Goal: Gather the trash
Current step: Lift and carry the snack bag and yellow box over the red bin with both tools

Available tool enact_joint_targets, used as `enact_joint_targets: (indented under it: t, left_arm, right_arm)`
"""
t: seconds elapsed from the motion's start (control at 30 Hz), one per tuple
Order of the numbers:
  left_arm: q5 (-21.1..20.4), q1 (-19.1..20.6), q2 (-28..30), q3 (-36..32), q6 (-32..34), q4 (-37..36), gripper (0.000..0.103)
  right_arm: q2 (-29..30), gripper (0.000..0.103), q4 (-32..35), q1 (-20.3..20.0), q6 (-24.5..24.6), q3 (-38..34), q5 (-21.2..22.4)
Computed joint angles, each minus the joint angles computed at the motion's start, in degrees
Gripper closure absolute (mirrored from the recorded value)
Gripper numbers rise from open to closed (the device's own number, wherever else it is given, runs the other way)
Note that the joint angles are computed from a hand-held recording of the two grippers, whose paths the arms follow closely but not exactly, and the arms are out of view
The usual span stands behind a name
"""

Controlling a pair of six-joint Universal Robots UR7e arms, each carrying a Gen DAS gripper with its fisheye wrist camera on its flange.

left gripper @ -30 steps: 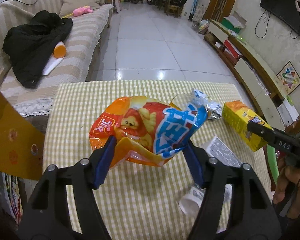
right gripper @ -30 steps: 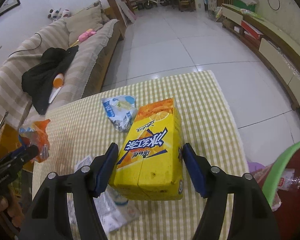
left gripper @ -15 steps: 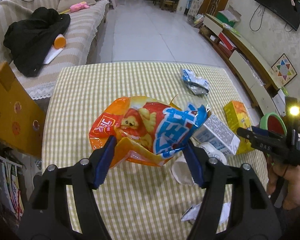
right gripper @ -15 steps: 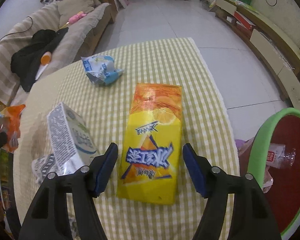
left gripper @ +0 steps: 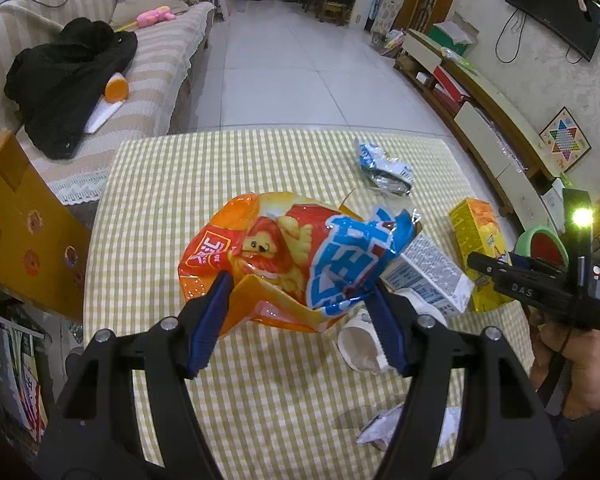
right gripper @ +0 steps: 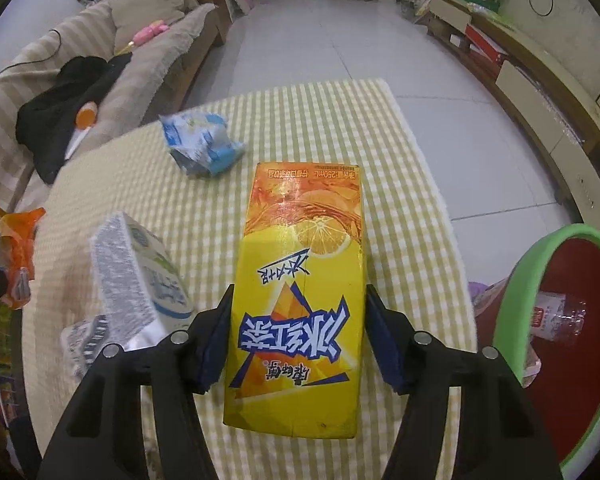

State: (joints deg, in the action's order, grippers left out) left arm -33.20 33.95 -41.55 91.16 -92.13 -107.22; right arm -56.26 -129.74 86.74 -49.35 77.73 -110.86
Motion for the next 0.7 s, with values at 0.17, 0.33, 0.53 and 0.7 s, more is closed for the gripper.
enact_joint_targets:
  t: [0.17,0.33,0.53,0.7]
  left_arm:
    - [1.0,-1.8,0.3,-2.4,-2.1,4.6,0.039]
    - [1.8,-3.8,1.5,-5.6,-3.1,8.3,0.039]
    - [3.0,-5.8,4.9,-11.7,-0.9,11.1,0.039]
    - [3.3,-6.6,7.5,-15.2,2.1,9.3,0.039]
  right_arm:
    - [-3.2,0.045,1.8,0.4,-0.2,0.4,3.4]
    - [-7.0,0.045,3.7,0.8,-0.5,0.8,7.0]
    - [-11.1,0.045,6.5,0.0,-0.6,0.5,10.3]
    - [-14.3,0.045,7.6,-1.8,-1.4,0.5,11.7]
